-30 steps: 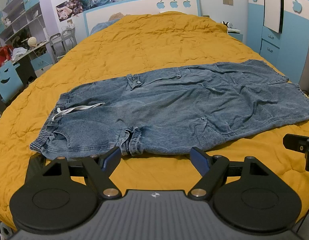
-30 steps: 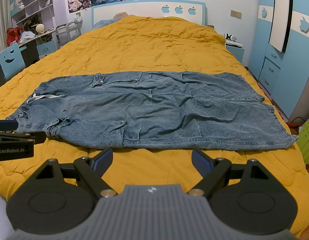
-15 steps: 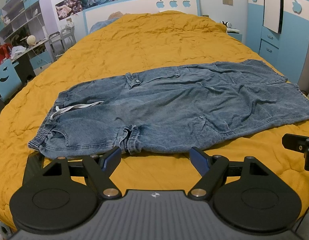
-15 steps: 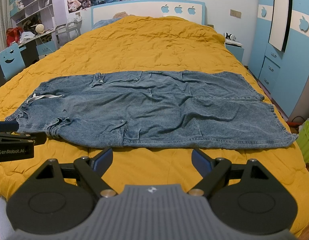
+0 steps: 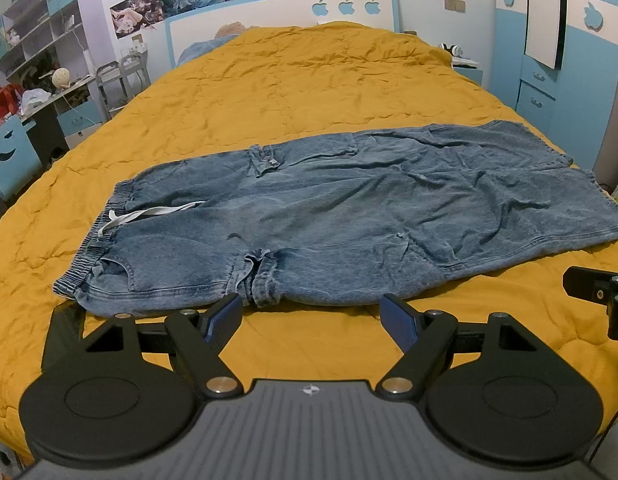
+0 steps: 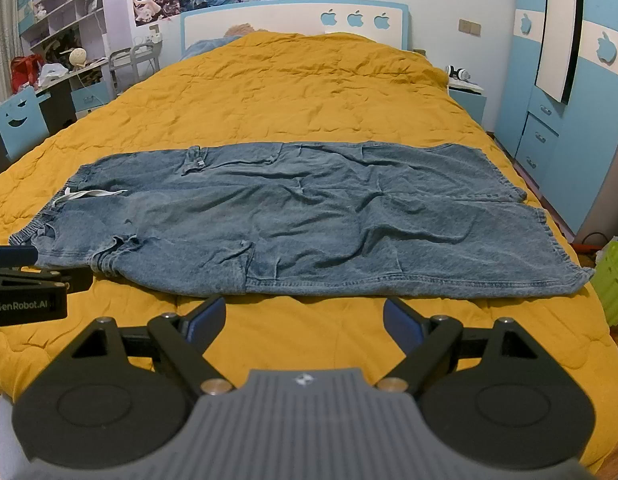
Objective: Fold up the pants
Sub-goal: 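Close the left gripper on the waistband while the right gripper grasps the leg hem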
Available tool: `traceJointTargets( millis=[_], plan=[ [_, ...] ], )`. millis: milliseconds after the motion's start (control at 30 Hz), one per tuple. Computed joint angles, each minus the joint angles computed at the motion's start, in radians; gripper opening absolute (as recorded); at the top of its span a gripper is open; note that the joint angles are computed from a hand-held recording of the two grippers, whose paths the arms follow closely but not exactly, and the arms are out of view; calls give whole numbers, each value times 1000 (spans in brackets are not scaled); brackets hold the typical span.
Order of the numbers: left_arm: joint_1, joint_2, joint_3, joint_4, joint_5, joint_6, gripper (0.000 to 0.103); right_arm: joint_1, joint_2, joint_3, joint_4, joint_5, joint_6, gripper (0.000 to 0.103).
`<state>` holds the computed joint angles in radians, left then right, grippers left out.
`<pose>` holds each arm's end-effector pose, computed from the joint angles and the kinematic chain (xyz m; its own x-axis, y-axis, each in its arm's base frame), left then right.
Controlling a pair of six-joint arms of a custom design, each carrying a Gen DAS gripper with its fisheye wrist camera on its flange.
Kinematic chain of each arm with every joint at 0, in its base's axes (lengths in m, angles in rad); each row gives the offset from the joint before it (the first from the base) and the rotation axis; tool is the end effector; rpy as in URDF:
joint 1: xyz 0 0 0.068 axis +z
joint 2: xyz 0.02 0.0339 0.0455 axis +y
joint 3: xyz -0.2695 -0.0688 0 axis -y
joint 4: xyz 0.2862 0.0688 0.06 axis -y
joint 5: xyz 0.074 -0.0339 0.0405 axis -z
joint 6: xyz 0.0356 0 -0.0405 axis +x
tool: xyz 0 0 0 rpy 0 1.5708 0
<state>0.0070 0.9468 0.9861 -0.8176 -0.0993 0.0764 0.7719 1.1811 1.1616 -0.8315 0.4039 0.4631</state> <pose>0.2240 0.0051 0.3266 -0.7059 0.0710 -0.7047 -0.0237 0.9920 0.1238 0.2070 0.1820 0.3369 -0.6857 -0.0941 -0.7218 -0.1670 0.9855 0.0301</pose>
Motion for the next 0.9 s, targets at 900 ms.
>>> traceJointTargets(
  millis=[900],
  plan=[
    [371, 140, -57, 241, 371, 538, 60, -328, -83, -176, 235, -218, -363, 81]
  ],
)
